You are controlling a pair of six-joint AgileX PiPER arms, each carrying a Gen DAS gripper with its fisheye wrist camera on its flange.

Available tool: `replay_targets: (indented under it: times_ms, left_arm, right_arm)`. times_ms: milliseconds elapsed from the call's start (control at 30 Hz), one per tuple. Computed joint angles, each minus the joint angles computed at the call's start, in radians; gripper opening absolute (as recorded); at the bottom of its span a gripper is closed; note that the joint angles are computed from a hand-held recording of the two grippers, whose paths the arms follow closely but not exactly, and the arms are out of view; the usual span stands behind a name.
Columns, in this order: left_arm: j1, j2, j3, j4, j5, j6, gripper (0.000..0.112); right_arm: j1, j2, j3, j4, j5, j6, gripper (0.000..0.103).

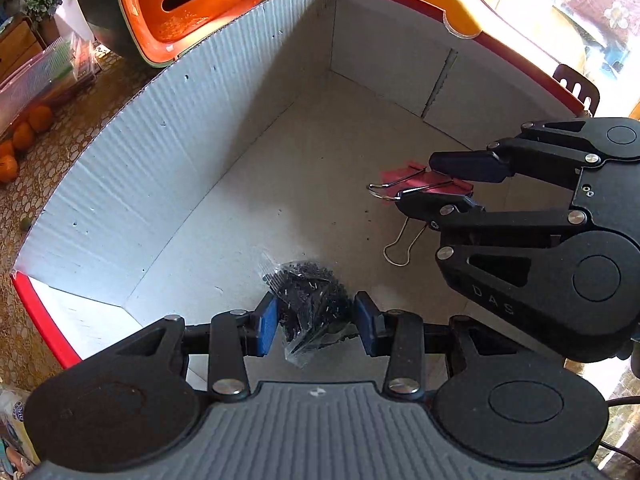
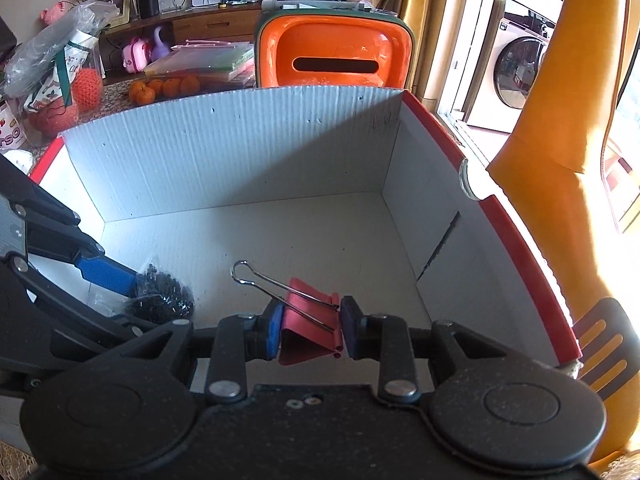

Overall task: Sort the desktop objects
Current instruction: 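Open the right tool to drop the clip while the left tool drops the bag into the box, then move both open tools back from the box to the item pile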

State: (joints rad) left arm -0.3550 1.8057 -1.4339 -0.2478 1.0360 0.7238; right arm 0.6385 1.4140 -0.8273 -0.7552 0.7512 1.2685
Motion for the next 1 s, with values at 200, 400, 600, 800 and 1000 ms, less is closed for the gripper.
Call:
replay_targets:
  times_ms: [200,400,600,800,1000]
  left_arm:
    - [0.012,-0.008,0.0,-0.021,0.015,0.018,0.05]
    - [0.046,-0.062,0.049,-0.073,-0.011,0.068,0.055]
    - [0.117,-0.128,0.1,-0.193,-0.023,0.153,0.055]
    - [0.191,-0.22,0.167,-0.299,-0.034,0.26,0.055]
    - [0.269,-0.311,0.222,-0.368,-0.027,0.34,0.055]
  right_arm:
    - [-0.008,-0.004,-0.008,0.038,0.004,-0.049,0.034]
    - [-0.007,-0.031,-0.014,0.055,0.015,-0.059,0.038]
    - [0.038,-0.088,-0.001,0.039,0.051,-0.025,0.049]
    - [0.139,-0.148,-0.005,-0.011,0.138,0.042,0.052]
    - [0.246,-0.182,-0.023,-0.056,0.218,0.119,0.056]
